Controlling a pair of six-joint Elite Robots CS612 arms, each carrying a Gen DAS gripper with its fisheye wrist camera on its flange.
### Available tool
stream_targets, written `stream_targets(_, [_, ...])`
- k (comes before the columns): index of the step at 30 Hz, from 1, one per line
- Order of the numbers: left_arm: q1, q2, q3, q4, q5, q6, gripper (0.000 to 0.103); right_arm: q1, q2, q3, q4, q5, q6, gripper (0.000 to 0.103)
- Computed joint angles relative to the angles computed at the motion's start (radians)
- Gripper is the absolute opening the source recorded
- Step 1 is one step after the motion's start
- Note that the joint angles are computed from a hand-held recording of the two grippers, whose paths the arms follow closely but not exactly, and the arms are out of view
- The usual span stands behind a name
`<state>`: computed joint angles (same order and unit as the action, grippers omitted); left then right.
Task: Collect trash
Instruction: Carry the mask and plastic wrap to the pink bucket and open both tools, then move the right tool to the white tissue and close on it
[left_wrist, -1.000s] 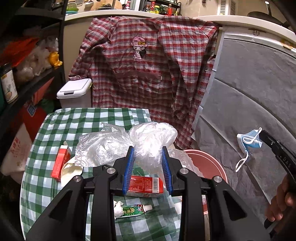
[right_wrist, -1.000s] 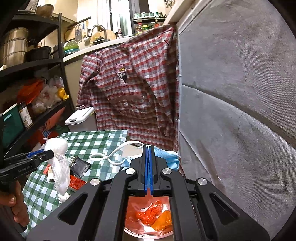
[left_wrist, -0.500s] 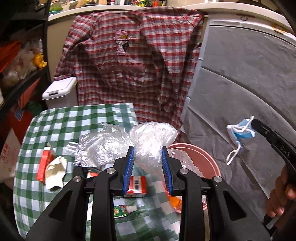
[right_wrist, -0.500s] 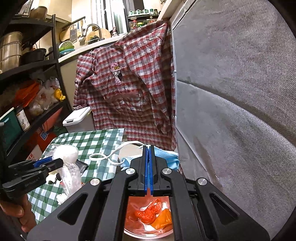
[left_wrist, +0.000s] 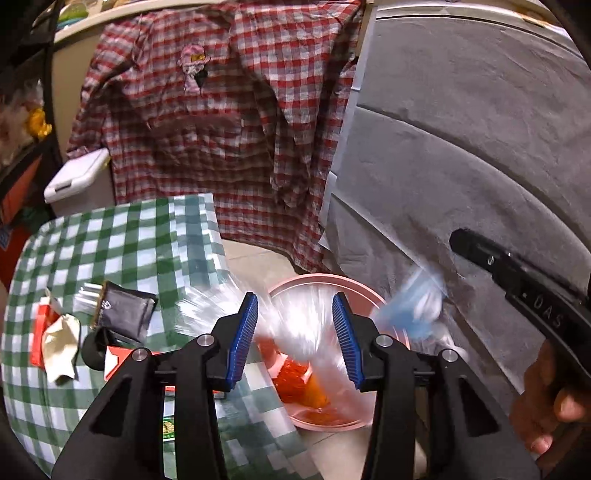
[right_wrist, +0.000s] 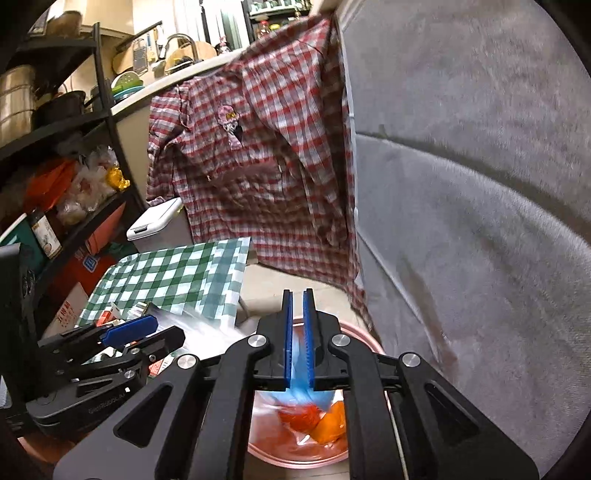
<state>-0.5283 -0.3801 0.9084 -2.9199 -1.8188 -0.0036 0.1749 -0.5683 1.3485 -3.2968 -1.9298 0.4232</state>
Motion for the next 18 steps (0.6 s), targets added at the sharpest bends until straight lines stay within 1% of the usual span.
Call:
stream_targets(5, [0.002, -0.002, 0.005, -0.008, 0.007, -0.008, 0.042, -0.003, -0.001, 0.004, 0.005, 0.013, 0.014, 0.01])
stream_targets(10, [0.002, -0.007, 0.017, -0.032, 0.022, 0.004, 0.042, 0.001, 0.005, -0.006, -0.004, 0.013, -0.001, 0.018])
stream_targets(14, [0.01, -0.013, 0.027, -0.058, 0.028, -0.008, 0.042, 0.009, 0.012, -0.019, -0.013, 0.008, -0.02, 0.024])
stream_targets(18, [0.026, -0.018, 0.034, -0.079, 0.035, -0.027, 0.042, 0.016, 0.017, -0.036, -0.016, 0.009, -0.025, 0.024])
